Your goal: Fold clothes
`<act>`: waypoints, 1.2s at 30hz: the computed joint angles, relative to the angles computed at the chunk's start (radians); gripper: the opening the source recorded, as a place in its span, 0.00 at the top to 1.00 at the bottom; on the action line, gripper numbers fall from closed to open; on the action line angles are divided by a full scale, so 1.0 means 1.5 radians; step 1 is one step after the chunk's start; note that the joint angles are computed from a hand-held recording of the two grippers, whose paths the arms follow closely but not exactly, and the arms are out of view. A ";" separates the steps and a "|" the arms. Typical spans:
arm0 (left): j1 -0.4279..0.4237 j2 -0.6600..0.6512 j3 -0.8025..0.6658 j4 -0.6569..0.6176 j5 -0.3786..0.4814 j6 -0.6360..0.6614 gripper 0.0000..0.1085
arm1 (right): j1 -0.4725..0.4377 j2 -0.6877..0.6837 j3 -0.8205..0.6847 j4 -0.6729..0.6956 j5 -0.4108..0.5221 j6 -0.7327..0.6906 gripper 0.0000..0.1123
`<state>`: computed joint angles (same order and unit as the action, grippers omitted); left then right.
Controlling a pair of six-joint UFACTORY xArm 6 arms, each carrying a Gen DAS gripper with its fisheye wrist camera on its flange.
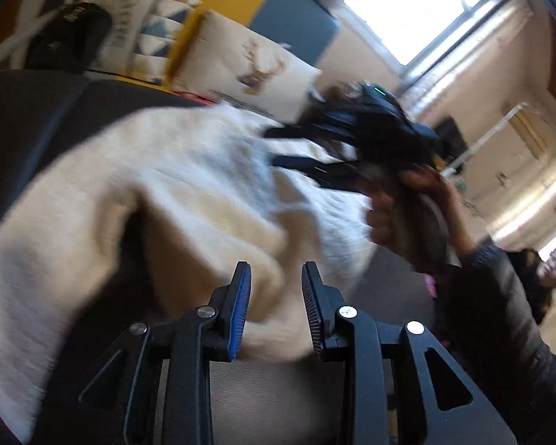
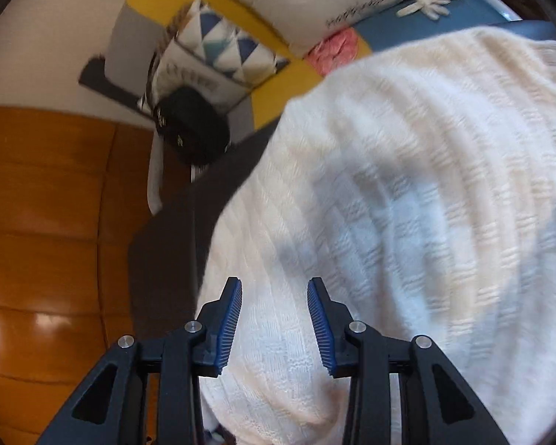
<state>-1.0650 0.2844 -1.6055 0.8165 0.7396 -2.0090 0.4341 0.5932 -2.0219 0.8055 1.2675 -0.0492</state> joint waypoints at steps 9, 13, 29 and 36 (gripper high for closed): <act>-0.039 0.108 -0.095 -0.101 -0.018 0.112 0.71 | -0.097 -0.246 0.341 0.173 -0.034 -0.281 0.64; -0.035 0.133 -0.078 -0.188 -0.063 0.134 0.71 | -0.200 -0.365 0.518 0.205 -0.095 -0.320 0.61; -0.011 0.187 -0.184 -0.132 0.085 0.079 0.64 | -0.317 -0.264 0.582 0.453 -0.127 -0.399 0.52; -0.008 0.186 -0.208 -0.117 0.136 0.122 0.81 | -0.263 -0.290 0.578 0.350 -0.050 -0.434 0.52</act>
<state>-1.0774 0.5628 -1.9171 0.6407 0.9434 -1.8254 0.0395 0.1580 -1.1546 1.3309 1.1930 -0.6997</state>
